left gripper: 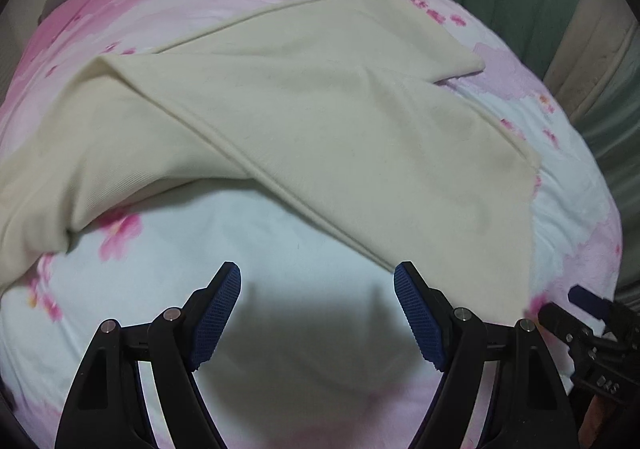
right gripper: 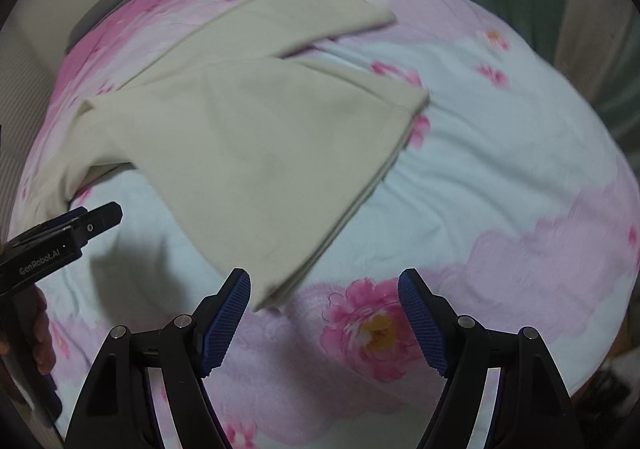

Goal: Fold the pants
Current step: 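Move both grippers over the folded pants to its folded edge, then grasp the folded pants edge with both grippers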

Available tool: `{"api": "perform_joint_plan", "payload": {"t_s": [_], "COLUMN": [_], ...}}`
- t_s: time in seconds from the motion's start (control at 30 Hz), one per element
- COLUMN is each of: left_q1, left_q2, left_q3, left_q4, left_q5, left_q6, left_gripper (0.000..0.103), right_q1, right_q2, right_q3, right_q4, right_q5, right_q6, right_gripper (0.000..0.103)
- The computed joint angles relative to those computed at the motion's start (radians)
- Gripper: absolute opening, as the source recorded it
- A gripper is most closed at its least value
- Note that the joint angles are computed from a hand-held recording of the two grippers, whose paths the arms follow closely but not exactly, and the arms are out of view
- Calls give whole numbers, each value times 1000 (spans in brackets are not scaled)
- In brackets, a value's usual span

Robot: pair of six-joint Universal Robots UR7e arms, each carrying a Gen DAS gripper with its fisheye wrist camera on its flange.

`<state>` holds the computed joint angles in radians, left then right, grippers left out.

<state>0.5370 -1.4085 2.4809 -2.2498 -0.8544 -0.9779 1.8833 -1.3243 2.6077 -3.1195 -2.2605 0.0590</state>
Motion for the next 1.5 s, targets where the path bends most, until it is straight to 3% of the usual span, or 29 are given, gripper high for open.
{"api": "perform_joint_plan", "payload": {"t_s": [0.2, 0.3, 0.4, 0.43, 0.47, 0.53, 0.57, 0.8, 0.97, 1.3, 1.5], "left_q1": [131, 182, 217, 222, 225, 220, 206, 114, 90, 194, 275], "left_q2": [114, 154, 178, 185, 189, 188, 180, 82, 120, 256, 383], "left_q3": [-41, -67, -83, -85, -89, -102, -103, -148, -268, -570, -729], "left_q4": [-178, -220, -258, -275, -280, -260, -250, -161, -63, -59, -107], "left_q5": [-17, -24, -50, -55, -64, -79, -71, -50, 20, 93, 110], "left_q6": [124, 152, 164, 177, 192, 201, 197, 167, 210, 357, 433], "left_gripper": [79, 78, 70, 58, 39, 23, 17, 15, 14, 14, 14], "right_q1": [-71, -94, -129, -141, -150, -141, -133, -73, -32, 10, -34], "right_q2": [123, 157, 169, 174, 179, 192, 194, 12, -48, 73, 214], "right_q3": [17, 9, 5, 0, -6, -29, -36, -76, -198, -545, -784], "right_q4": [-174, -174, -172, -165, -162, -127, -125, -1, 98, 200, 279], "right_q5": [49, 72, 119, 142, 162, 164, 158, 170, 165, 125, 144], "right_q6": [27, 54, 61, 55, 45, 31, 17, -15, -55, -200, -258], "right_gripper": [75, 68, 51, 40, 29, 20, 8, 8, 8, 8, 8]}}
